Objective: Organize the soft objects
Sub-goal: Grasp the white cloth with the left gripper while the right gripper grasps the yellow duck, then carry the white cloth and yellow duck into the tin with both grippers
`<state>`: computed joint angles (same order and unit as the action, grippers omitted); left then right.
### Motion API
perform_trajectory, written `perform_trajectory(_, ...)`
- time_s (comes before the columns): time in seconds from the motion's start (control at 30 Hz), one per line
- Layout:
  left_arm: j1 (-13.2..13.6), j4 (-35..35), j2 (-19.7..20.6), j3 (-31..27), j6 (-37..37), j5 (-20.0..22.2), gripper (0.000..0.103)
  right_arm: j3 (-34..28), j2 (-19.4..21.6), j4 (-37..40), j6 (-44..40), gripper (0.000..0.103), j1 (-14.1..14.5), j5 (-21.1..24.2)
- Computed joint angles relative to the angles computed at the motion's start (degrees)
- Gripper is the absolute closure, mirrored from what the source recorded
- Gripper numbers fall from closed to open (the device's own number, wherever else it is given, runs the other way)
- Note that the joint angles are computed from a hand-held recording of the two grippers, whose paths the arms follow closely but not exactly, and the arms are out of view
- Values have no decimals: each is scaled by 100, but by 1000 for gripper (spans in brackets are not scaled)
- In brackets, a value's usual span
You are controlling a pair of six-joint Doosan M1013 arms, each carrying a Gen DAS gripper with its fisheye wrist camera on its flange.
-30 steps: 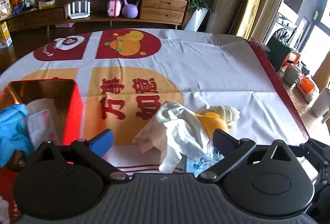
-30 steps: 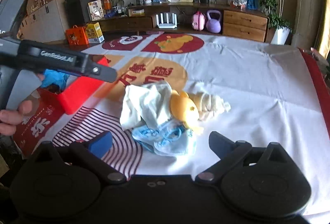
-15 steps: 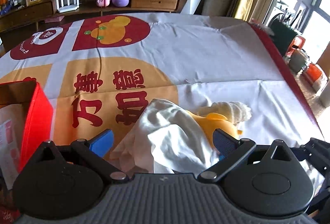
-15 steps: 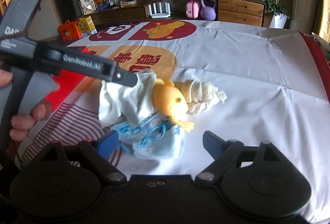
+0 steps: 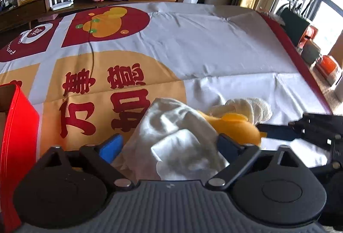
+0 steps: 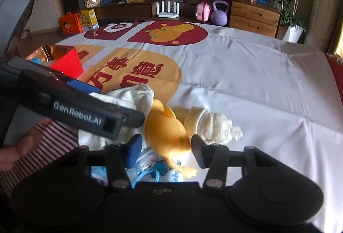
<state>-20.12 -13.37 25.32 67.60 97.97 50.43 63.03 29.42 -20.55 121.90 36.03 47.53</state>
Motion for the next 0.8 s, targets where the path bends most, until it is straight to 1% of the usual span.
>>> perform_trajectory(0.03, -6, 33, 4, 1, -16, 20, 21, -42, 30, -18, -33, 57, -3, 39)
perform_trajectory(0.1, 23, -112, 17, -2, 47, 82, 31, -86, 65, -10, -60, 57, -14, 77)
perform_trajectory(0.13, 42, -208, 11, 11, 87, 75, 34, -99, 75, -7, -63, 58, -19, 92)
perform_trajectory(0.2, 64, -333, -13, 46, 171, 34, 47, -117, 91, 9, -45, 61, -26, 111)
perform_trajectory(0.23, 69, -377, -31, 70, 224, 2, 52, -128, 98, 4, -28, 63, -23, 124)
perform_trajectory(0.27, 68, -396, -50, 93, 272, -37, 60, -137, 105, -30, -8, 64, -15, 137)
perform_trajectory(0.3, 61, -366, -69, 113, 285, -73, 64, -147, 112, -97, 26, 67, 0, 159)
perform_trajectory(0.33, 53, -320, -85, 128, 262, -99, 65, -158, 120, -152, 56, 69, 13, 174)
perform_trajectory(0.37, 53, -304, -96, 133, 243, -102, 69, -165, 122, -195, 82, 70, 25, 190)
perform_trajectory(0.43, 42, -217, -120, 153, 183, -132, 73, -183, 129, -294, 161, 73, 50, 230)
perform_trajectory(0.5, 18, -63, -154, 189, 131, -206, 86, -206, 136, -404, 249, 76, 77, 275)
perform_trajectory(0.6, 21, 33, -190, 204, 38, -238, 91, -207, 124, -547, 353, 79, 112, 306)
perform_trajectory(0.8, 95, -71, -280, 246, 36, -158, 92, -175, 60, -673, 534, 80, 160, 321)
